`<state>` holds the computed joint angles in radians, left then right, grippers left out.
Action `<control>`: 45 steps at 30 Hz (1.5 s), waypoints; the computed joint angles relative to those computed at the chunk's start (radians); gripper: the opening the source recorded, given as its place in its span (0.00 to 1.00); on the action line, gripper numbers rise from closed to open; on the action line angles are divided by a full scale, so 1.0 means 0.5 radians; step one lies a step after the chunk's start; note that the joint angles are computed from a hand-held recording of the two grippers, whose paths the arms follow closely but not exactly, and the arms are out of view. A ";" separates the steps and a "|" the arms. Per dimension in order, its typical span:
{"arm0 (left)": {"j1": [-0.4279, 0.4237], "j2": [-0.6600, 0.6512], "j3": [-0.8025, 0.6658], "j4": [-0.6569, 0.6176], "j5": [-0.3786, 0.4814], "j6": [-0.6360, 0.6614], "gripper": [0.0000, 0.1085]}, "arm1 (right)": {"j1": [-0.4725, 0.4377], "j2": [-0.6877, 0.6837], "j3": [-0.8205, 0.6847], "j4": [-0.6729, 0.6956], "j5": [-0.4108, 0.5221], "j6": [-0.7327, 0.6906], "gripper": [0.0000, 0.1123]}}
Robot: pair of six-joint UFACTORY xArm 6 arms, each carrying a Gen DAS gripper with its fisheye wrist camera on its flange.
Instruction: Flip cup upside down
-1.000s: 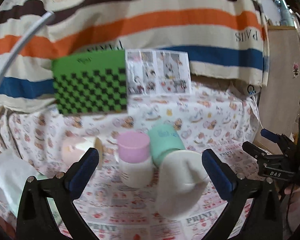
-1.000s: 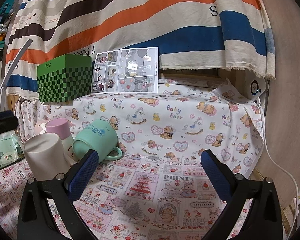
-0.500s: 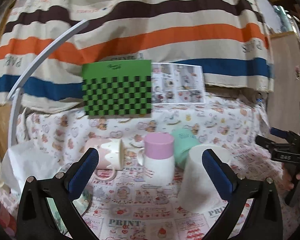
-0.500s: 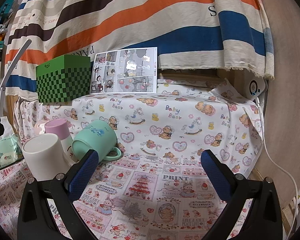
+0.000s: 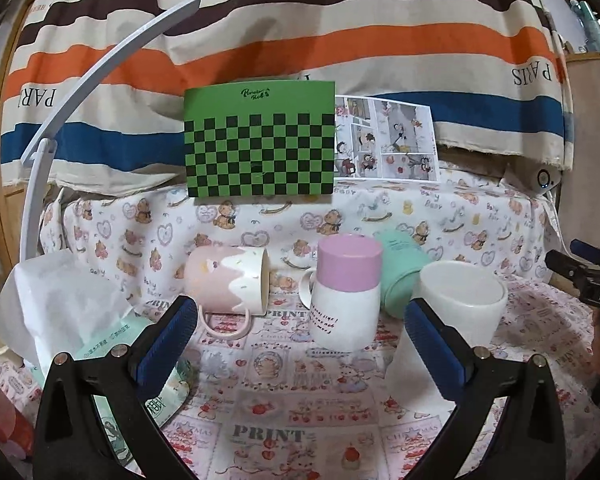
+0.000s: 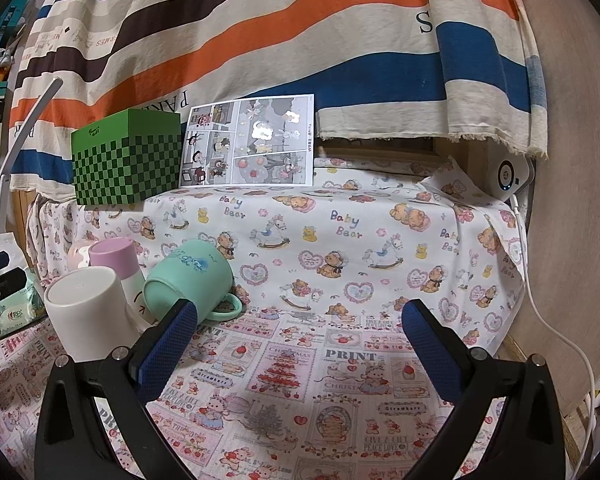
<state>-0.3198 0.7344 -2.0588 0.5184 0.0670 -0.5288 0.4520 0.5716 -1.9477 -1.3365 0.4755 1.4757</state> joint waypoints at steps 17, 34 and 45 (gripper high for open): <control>0.027 -0.024 0.006 0.311 0.032 -0.320 0.95 | 0.003 -0.008 0.009 -0.010 0.017 0.015 0.92; 0.015 -0.047 0.035 0.283 0.032 -0.276 0.95 | 0.001 -0.009 0.010 -0.010 0.016 0.015 0.92; 0.015 -0.050 0.040 0.290 0.031 -0.284 0.95 | 0.002 -0.008 0.009 -0.011 0.018 0.016 0.92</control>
